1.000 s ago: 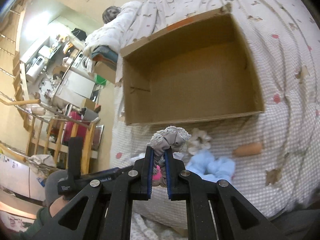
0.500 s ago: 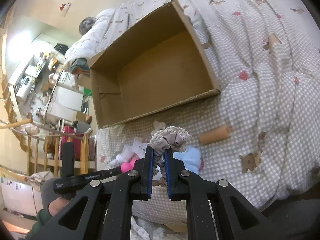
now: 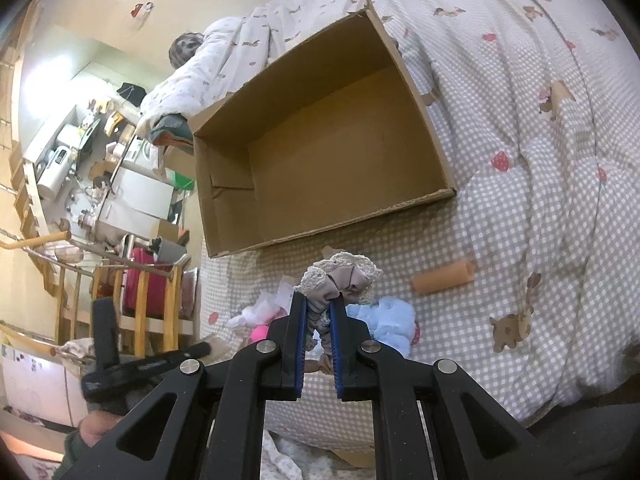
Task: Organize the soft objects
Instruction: 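Carry both held items over the box and open both grippers to drop them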
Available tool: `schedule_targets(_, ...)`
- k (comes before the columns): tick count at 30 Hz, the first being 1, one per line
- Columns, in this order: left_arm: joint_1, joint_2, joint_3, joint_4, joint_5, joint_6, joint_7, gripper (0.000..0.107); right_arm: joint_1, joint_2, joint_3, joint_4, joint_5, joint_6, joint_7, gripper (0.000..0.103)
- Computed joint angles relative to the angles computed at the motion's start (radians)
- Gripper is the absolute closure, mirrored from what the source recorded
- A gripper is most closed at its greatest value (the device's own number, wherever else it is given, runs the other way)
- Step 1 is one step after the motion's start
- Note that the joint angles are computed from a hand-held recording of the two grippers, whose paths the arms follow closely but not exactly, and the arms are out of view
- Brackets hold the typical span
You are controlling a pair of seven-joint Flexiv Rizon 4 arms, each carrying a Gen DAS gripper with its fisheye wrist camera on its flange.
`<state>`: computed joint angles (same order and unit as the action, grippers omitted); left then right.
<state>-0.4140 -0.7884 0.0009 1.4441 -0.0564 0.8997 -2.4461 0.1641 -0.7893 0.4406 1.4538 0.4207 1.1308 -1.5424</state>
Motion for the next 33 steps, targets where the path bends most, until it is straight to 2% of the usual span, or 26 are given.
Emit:
schedule_targets(5,-0.058,0.019,0.072,-0.071,0.102,-0.029,-0.054,0.100,0.011,0.022,-0.004,0.007,-0.015,0.022,-0.017,0.091)
schedule_targets(6,-0.053,0.022,0.065,-0.091,0.136,-0.037,-0.066,0.100,0.011,0.025,-0.001,0.004,-0.015,0.029,-0.022,0.091)
schedule_targets(10,-0.069,-0.025,0.088,-0.232,0.179,-0.063,-0.040,0.100,0.012,0.028,0.008,-0.021,-0.019,0.049,-0.044,0.091)
schedule_targets(15,-0.053,-0.093,0.075,-0.388,0.211,-0.054,0.064,0.100,0.017,-0.003,0.005,-0.101,-0.038,0.014,-0.046,0.091)
schedule_targets(17,-0.043,-0.135,0.063,-0.460,0.196,-0.062,0.106,0.100,0.043,-0.018,-0.031,-0.126,-0.063,0.015,-0.023,0.091)
schedule_targets(23,0.004,-0.292,0.007,-0.651,0.099,-0.048,0.238,0.100,0.078,-0.113,-0.069,-0.259,-0.119,-0.020,0.015,0.091)
schedule_targets(29,-0.004,-0.460,0.036,-0.897,0.057,-0.183,0.268,0.100,0.126,-0.208,-0.115,-0.366,-0.184,-0.077,0.068,0.090)
schedule_targets(33,-0.005,-0.598,0.049,-1.130,0.046,-0.314,0.272,0.100,0.154,-0.250,-0.139,-0.413,-0.229,-0.120,0.095,0.090)
